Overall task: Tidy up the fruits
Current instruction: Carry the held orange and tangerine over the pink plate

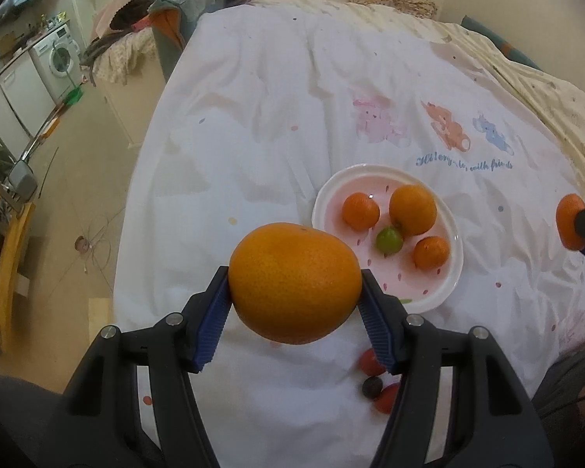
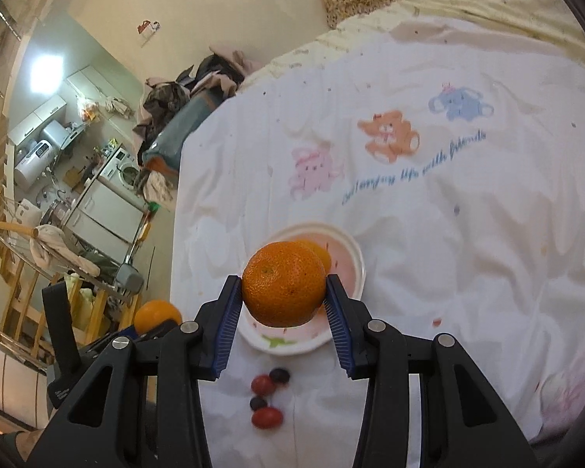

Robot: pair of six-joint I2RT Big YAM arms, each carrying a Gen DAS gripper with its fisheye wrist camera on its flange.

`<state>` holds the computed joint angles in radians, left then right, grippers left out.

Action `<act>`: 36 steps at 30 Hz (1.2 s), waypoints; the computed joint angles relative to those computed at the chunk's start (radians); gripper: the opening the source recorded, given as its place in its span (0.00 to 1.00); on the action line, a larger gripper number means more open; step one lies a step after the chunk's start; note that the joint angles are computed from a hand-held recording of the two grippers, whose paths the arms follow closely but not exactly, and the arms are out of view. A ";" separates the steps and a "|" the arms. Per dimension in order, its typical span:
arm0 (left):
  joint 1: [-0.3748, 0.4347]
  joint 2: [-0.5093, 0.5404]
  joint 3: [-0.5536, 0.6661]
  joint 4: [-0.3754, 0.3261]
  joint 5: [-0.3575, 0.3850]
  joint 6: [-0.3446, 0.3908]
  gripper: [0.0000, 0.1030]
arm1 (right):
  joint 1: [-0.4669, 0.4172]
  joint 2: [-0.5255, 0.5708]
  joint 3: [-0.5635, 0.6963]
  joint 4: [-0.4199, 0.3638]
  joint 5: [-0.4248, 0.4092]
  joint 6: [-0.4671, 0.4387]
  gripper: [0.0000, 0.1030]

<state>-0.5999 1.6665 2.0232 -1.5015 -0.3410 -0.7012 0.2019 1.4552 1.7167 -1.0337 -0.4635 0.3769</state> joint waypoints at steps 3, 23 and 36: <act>0.010 0.024 0.048 -0.012 -0.009 0.025 0.58 | -0.009 0.026 0.031 0.008 -0.007 0.005 0.44; 0.059 0.246 0.336 -0.056 0.054 0.185 0.58 | -0.033 0.271 0.268 -0.110 -0.073 0.005 0.44; 0.063 0.309 0.272 -0.082 0.211 0.206 0.58 | -0.007 0.404 0.354 -0.256 -0.071 -0.027 0.44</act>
